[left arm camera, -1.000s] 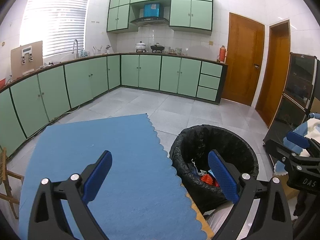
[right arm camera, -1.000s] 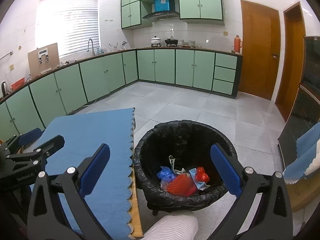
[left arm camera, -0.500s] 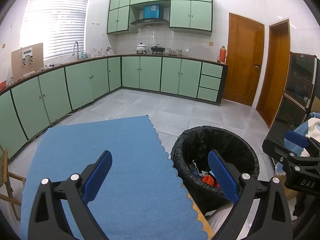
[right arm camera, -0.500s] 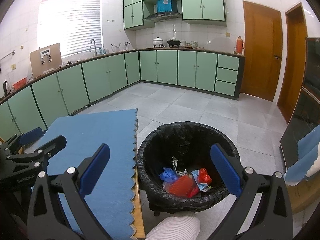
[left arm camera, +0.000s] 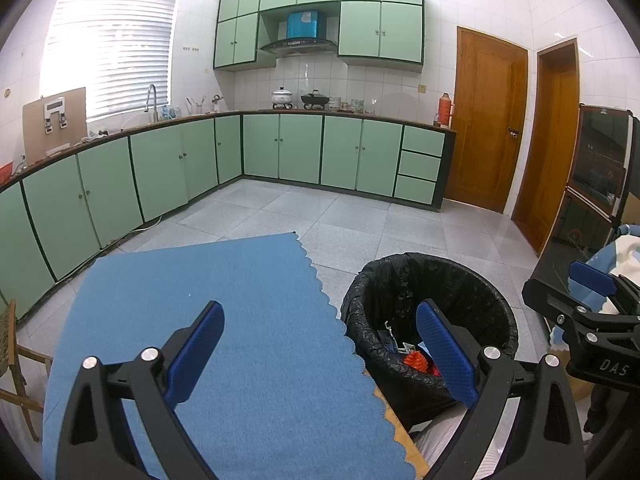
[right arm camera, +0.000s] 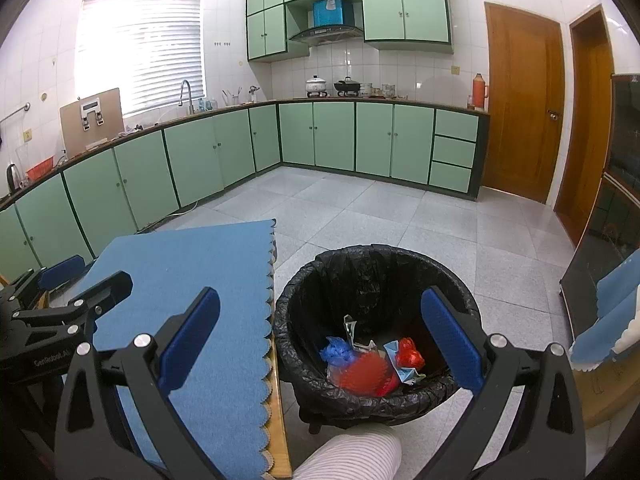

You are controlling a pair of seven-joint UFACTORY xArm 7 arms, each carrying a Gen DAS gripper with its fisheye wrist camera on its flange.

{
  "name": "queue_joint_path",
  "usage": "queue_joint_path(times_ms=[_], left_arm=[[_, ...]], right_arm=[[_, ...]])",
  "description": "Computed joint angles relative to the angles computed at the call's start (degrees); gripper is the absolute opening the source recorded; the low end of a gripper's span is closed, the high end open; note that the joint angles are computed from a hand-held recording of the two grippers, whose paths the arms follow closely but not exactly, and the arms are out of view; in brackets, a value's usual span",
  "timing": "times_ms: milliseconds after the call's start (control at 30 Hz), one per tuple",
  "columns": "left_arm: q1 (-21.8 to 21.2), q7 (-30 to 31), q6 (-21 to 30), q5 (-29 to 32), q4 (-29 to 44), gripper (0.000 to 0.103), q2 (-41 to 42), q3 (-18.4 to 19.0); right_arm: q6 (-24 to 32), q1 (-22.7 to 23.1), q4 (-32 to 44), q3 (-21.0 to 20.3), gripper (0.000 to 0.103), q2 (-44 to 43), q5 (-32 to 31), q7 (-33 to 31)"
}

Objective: Collect trash

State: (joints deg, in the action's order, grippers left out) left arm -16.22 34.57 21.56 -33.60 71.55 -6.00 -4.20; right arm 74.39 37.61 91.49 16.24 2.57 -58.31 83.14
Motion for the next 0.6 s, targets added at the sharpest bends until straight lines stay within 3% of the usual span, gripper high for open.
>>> queue_joint_path(times_ms=[600], left_arm=[[0.3, -0.2, 0.3, 0.5, 0.8, 0.095, 0.2, 0.0]], right_arm=[[-0.2, 0.0, 0.0, -0.2, 0.098, 0.1, 0.0, 0.0]])
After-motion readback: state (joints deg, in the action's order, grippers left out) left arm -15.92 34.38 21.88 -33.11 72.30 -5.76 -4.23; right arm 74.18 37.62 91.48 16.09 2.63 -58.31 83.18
